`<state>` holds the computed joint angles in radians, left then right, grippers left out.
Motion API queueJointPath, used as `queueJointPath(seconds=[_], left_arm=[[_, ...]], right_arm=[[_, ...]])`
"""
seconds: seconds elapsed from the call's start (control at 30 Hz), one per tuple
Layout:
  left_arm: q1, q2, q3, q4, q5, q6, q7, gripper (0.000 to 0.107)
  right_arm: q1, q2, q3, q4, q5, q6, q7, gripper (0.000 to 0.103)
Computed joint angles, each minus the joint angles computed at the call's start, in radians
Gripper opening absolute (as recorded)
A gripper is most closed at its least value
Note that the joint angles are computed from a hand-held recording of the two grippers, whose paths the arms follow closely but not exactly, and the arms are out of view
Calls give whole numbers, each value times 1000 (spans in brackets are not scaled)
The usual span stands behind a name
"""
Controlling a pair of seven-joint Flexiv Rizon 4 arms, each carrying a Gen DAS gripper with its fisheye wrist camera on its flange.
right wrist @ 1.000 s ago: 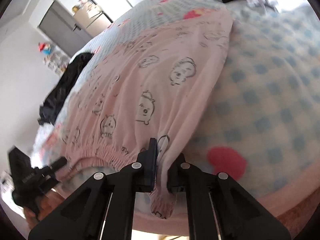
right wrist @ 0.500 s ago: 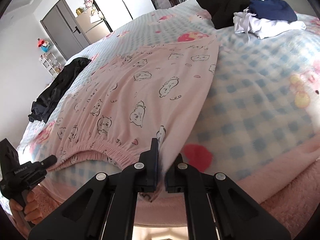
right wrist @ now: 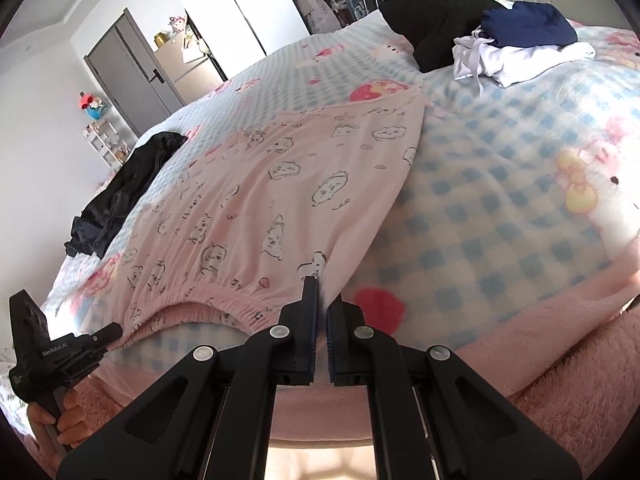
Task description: Fold clothes
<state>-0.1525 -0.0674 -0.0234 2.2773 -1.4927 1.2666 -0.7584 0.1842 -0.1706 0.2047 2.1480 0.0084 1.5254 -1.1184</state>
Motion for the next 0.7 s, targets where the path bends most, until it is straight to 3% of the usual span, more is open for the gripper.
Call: queueJointPath(seconds=[0.1,0.13,0.23,0.3,0.37,0.5,0.6,0.7], left_arm=[[7,-7,3,0,24,-14,-17,10],[11,-9,5,1,30,-23,-22,10],[23,-11,8,3,37,-52,-34,11],[25,-8,7,5,-1,-65,-11,11],[27,-8,8,6,-17,-75,-3,12],[27,-10,8,5,-27,-83,-1,12],[33,-20,9,-4,-27,-100,-6,14],[36,-29,6,-16,-40,-108,6,14]], right_arm=[[-11,-8,-1,-16,15,-61,11,2],[-39,-14,30,-38,74,-92,-26,2],[-222,-45,213,-183,506,-217,-328,5],[-295,-58,255,-250,706,-293,-458,8],[-322,-67,253,-284,809,-347,-516,21],[-298,-69,220,-308,858,-406,-579,24],[-266,-68,199,-321,873,-443,-631,32],[-179,-76,151,-305,793,-404,-599,32]])
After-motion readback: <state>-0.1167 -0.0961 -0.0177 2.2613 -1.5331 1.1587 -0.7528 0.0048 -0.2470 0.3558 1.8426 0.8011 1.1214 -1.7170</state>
